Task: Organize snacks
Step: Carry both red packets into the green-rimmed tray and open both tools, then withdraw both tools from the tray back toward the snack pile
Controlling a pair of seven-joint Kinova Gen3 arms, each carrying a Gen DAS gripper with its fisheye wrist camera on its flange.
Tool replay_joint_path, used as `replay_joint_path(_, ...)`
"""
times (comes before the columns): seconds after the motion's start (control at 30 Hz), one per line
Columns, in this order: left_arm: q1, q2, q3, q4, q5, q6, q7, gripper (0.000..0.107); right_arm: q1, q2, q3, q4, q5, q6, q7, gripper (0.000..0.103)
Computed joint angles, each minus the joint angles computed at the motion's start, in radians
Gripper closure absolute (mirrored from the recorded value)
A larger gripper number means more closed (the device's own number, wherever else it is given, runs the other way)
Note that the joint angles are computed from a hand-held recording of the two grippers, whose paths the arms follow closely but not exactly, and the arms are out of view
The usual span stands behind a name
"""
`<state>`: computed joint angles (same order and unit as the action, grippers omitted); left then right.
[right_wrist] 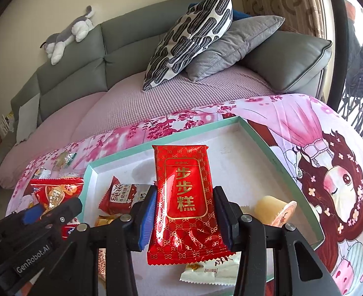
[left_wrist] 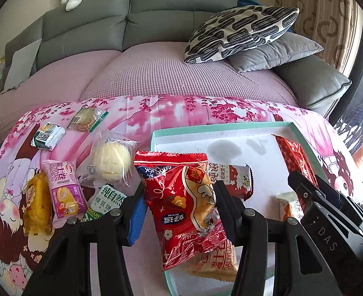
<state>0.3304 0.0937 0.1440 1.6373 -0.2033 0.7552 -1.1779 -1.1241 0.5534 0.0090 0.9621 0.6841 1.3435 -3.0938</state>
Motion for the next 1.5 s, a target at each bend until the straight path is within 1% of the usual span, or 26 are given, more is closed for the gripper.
replay_joint_path(0.1,-0.001,0.040,-0.003,-0.035,-0.001,-0.003,-0.018,0.053,0.030,0.001,-0.006,0.009,-0.022,-0.032,0.000,0.056)
replay_joint_path(0.27,-0.017,0.110,-0.014,-0.091,0.052,0.006,-0.073,0.053,0.057,0.029,0.003,-0.016,-0.037,-0.044,0.041,0.056)
replay_joint_path(0.43,-0.006,0.160,-0.030,-0.138,0.055,0.020,-0.094,0.053,0.076,0.061,0.014,-0.048,-0.063,-0.040,0.087,0.056)
replay_joint_path(0.73,0.016,0.213,-0.054,-0.178,0.045,0.029,-0.090,0.053,0.098,0.085,0.030,-0.052,-0.095,-0.065,0.119,0.056)
replay_joint_path(0.87,0.015,0.213,-0.057,-0.172,0.049,0.018,-0.086,0.053,0.103,0.096,0.033,-0.066,-0.110,-0.058,0.134,0.054)
replay_joint_path(0.97,0.021,0.213,-0.058,-0.177,0.044,0.027,-0.081,0.053,0.100,0.095,0.038,-0.065,-0.109,-0.061,0.136,0.053)
replay_joint_path(1.03,0.020,0.213,-0.056,-0.182,0.049,0.038,-0.083,0.051,0.101,0.093,0.038,-0.064,-0.112,-0.061,0.133,0.049)
replay_joint_path(1.1,0.010,0.208,-0.049,-0.185,0.068,0.048,-0.095,0.050,0.099,0.096,0.039,-0.077,-0.115,-0.044,0.136,0.035)
replay_joint_path(1.17,0.001,0.197,-0.046,-0.185,0.087,0.055,-0.101,0.046,0.094,0.102,0.043,-0.099,-0.114,-0.017,0.143,0.032)
replay_joint_path(1.33,-0.015,0.149,-0.045,-0.158,0.112,0.055,-0.095,0.043,0.079,0.106,0.043,-0.139,-0.117,0.028,0.159,0.025)
replay_joint_path(1.43,-0.030,0.115,-0.044,-0.133,0.126,0.054,-0.094,0.033,0.069,0.123,0.043,-0.188,-0.123,0.078,0.189,0.023)
replay_joint_path(1.5,-0.039,0.089,-0.044,-0.111,0.128,0.048,-0.089,0.032,0.057,0.129,0.049,-0.208,-0.123,0.100,0.196,0.019)
